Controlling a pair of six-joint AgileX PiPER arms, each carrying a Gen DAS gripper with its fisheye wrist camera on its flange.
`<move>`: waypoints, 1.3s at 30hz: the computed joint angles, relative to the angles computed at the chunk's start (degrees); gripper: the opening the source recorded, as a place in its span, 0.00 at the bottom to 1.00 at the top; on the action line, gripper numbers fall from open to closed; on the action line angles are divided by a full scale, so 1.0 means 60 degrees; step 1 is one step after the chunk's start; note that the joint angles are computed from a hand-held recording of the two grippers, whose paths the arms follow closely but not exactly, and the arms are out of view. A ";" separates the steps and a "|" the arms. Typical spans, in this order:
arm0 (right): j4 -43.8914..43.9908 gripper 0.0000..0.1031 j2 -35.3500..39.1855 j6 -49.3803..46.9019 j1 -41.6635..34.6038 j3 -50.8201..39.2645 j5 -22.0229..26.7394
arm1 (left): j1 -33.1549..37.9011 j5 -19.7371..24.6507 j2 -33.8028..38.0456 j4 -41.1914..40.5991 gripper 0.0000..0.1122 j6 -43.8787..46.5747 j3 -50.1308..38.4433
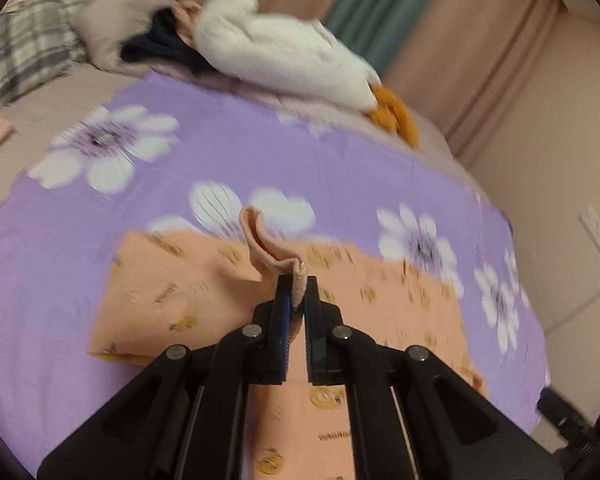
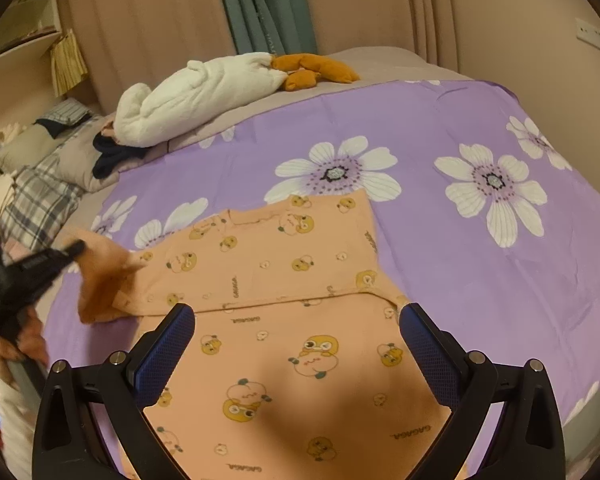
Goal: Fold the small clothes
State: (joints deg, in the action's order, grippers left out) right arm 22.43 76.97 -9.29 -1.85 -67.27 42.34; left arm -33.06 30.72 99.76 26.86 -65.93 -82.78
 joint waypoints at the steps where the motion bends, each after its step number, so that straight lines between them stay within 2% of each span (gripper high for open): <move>1: 0.0003 0.98 0.0006 -0.0001 -0.0027 0.0013 0.0010 | -0.0037 0.0000 0.0197 -0.0262 0.05 0.0285 -0.0098; 6: 0.0084 0.98 0.0049 -0.0083 -0.0179 0.0097 0.0024 | -0.0097 0.0234 0.1203 -0.1675 0.05 0.1846 -0.0735; 12: 0.0175 0.98 0.0164 -0.0128 -0.0295 0.0190 0.0044 | -0.0236 0.0591 0.1728 -0.1980 0.07 0.2103 -0.1066; 14: 0.0296 0.98 0.0228 -0.0227 -0.0346 0.0200 0.0085 | -0.0235 0.0497 0.1713 -0.2216 0.15 0.2290 -0.0980; 16: 0.0423 0.98 0.0320 -0.0320 -0.0380 0.0169 0.0161 | -0.0193 0.0406 0.1595 -0.2663 0.30 0.2578 -0.0857; 17: 0.0486 0.98 0.0366 -0.0363 -0.0397 0.0141 0.0209 | -0.0209 0.0400 0.1538 -0.2727 0.33 0.2591 -0.0836; 19: 0.0636 0.98 0.0473 -0.0467 -0.0415 0.0027 0.0324 | -0.0235 0.0386 0.1200 -0.2716 0.50 0.2522 -0.0640; 20: 0.0655 0.98 0.0500 -0.0480 -0.0402 -0.0005 0.0337 | -0.0263 0.0363 0.1049 -0.2640 0.55 0.2423 -0.0549; 25: 0.1081 0.98 0.0761 -0.0784 -0.0245 -0.0412 0.0496 | -0.0341 0.0330 -0.0248 -0.1515 0.72 0.1048 0.0296; 29: 0.1874 0.98 0.1334 -0.1227 0.0043 -0.1056 0.0900 | -0.0477 0.0962 -0.1332 -0.0054 0.74 -0.0762 0.1061; 34: 0.2678 0.97 0.2437 -0.1465 0.0777 -0.1999 0.1503 | -0.0624 0.1732 -0.2354 0.1072 0.75 -0.2504 0.2099; 36: 0.3072 0.87 0.3153 -0.1402 0.1109 -0.2609 0.1952 | -0.0608 0.1834 -0.2725 0.1225 0.75 -0.3035 0.2576; 38: 0.3324 0.82 0.3887 -0.1120 0.1428 -0.3260 0.2366 | -0.0554 0.1823 -0.3022 0.1206 0.75 -0.3392 0.3011; 39: 0.3290 0.75 0.4172 -0.0942 0.1580 -0.3550 0.2506 | -0.0519 0.1802 -0.3176 0.1134 0.75 -0.3510 0.3239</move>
State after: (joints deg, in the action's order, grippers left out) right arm 42.17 102.00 -14.94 7.63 -88.56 57.38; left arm -36.17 41.53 80.70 33.66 -86.99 -63.35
